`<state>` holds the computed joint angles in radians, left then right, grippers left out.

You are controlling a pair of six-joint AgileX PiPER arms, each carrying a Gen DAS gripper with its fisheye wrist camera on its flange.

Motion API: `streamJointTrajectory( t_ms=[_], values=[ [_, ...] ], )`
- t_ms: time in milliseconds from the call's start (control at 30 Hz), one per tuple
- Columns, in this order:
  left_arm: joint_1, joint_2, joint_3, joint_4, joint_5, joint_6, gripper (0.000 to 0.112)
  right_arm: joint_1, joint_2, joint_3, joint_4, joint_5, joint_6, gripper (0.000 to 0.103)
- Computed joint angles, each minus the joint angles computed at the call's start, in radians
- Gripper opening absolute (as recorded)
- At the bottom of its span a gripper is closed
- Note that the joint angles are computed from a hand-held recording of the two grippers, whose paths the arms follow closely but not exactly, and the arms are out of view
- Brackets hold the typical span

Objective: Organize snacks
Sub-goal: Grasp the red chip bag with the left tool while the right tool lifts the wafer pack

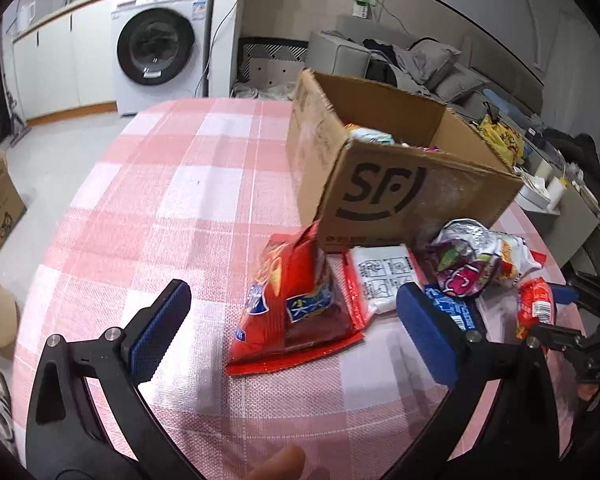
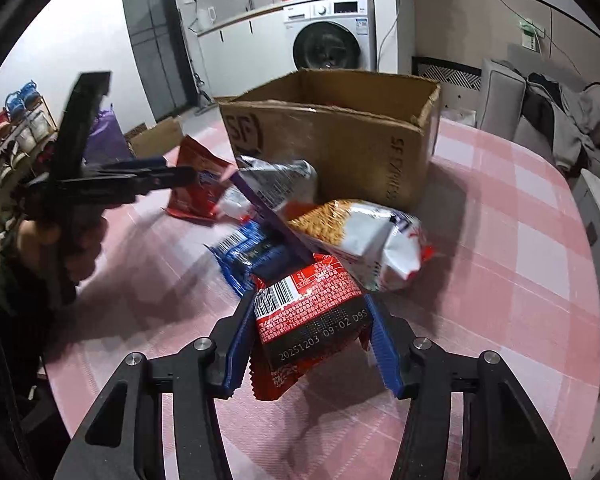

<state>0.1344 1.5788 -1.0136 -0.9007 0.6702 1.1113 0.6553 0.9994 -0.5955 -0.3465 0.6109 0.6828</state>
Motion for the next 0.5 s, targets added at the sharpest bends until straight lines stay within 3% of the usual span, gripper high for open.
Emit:
streamJointTrajectory(
  t_ms=[167,500],
  values=[
    [-0.012,0.061,-0.011,0.005,-0.069,-0.044,0.102,0.001,0.006,-0.002,-0.015,-0.005,0.025,0.054],
    [-0.026,0.127,-0.047,0.026,-0.093,-0.075,0.102,0.014,-0.006,0.011,-0.036,-0.007,0.058,0.054]
  ],
)
